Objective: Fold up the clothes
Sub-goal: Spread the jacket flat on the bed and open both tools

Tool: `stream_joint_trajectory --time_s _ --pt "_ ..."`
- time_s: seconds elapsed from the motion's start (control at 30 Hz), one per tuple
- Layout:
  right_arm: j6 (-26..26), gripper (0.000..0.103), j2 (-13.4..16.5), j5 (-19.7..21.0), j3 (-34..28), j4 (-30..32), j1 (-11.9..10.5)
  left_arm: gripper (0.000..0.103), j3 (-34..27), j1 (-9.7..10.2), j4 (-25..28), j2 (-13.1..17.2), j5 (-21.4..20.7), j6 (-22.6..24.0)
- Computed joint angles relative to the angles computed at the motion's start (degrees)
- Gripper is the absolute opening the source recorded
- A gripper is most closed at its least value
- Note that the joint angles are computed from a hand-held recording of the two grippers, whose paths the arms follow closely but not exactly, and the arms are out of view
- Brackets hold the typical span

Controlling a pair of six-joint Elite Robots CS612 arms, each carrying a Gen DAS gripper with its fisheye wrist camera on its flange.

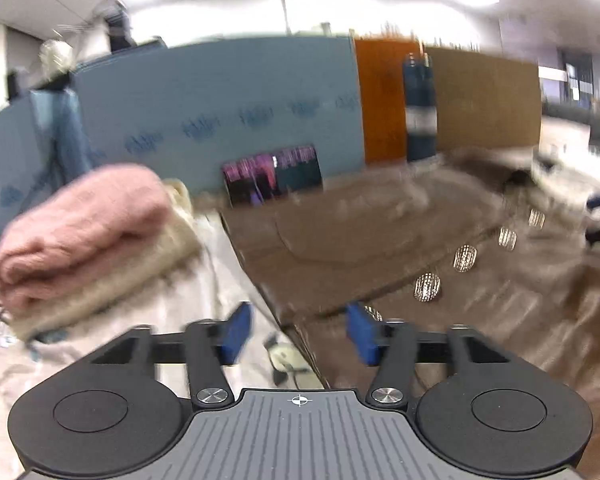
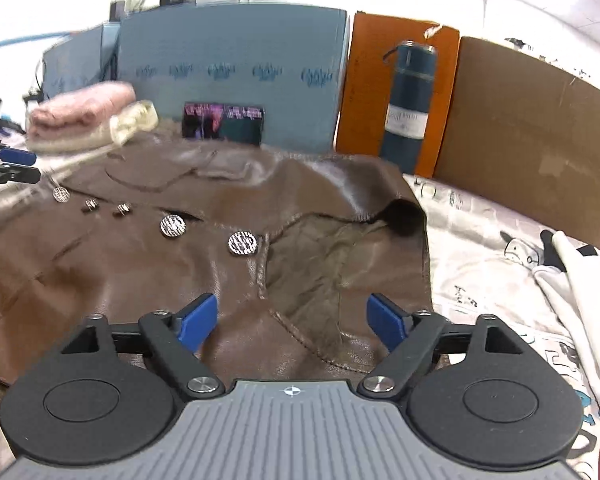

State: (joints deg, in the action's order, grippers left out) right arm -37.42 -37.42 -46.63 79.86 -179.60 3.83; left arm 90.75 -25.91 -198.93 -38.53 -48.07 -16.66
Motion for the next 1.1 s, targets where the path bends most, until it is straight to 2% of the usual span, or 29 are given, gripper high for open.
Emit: stream_joint_trajectory --time_s 0.07,0.13,0.2,0.27,0.4,0.47,0.53,0.7,0.8,0.93,1.03,1.1 --pt "-0.29 0.092 -0.34 2.6 0.58 0.05 -0.6 0.082 1.79 -0.89 -7.11 -0.08 0.88 2.74" --pt "-0.75 0.096 -0.7 4.54 1.3 -0.1 -1.08 0.089 3.42 -1.77 -11.79 -0.37 0.68 6.43" --pt "-1.15 0.096 -1.09 5.66 2.13 -0.63 -1.38 0.095 4.89 -2.55 -12.97 -1.09 -0.1 9.33" --pt "-2.0 0.099 -1.45 6.94 2.9 -0.99 -1.68 0.096 6.38 -3.24 -13.97 -1.87 -1.67 11.72" --pt "-3.82 0.099 -2.24 7.88 4.45 -2.09 -2.17 0.096 8.9 -3.9 -14.69 -3.51 -9.44 14.28" --pt "-4.84 0.1 -2.7 7.86 5.25 -2.13 -2.54 0.096 9.64 -4.26 -13.84 -4.19 -12.94 16.16" --pt "-6.43 0.1 -3.26 7.64 6.16 -1.83 -2.91 0.096 9.92 -5.02 -10.33 -4.9 -13.69 19.13" --pt "-13.99 0.101 -4.99 6.31 8.34 1.58 -3.84 0.096 8.86 -6.86 1.02 -5.76 -9.91 25.56" --pt "-18.12 0.101 -5.98 5.4 9.27 4.37 -4.39 0.096 7.91 -7.71 5.05 -5.31 -6.05 28.42" --pt "-22.33 0.101 -6.75 0.65 10.25 4.23 -4.17 0.096 6.68 -8.42 5.34 -3.87 -0.43 31.73" --pt "-25.18 0.101 -6.54 -2.23 10.12 3.87 -3.6 0.096 6.0 -8.4 4.15 -3.06 0.81 33.91" --pt "-26.72 0.102 -6.36 -2.36 9.88 4.49 -3.23 0.096 5.54 -8.37 3.99 -2.65 1.19 35.64"
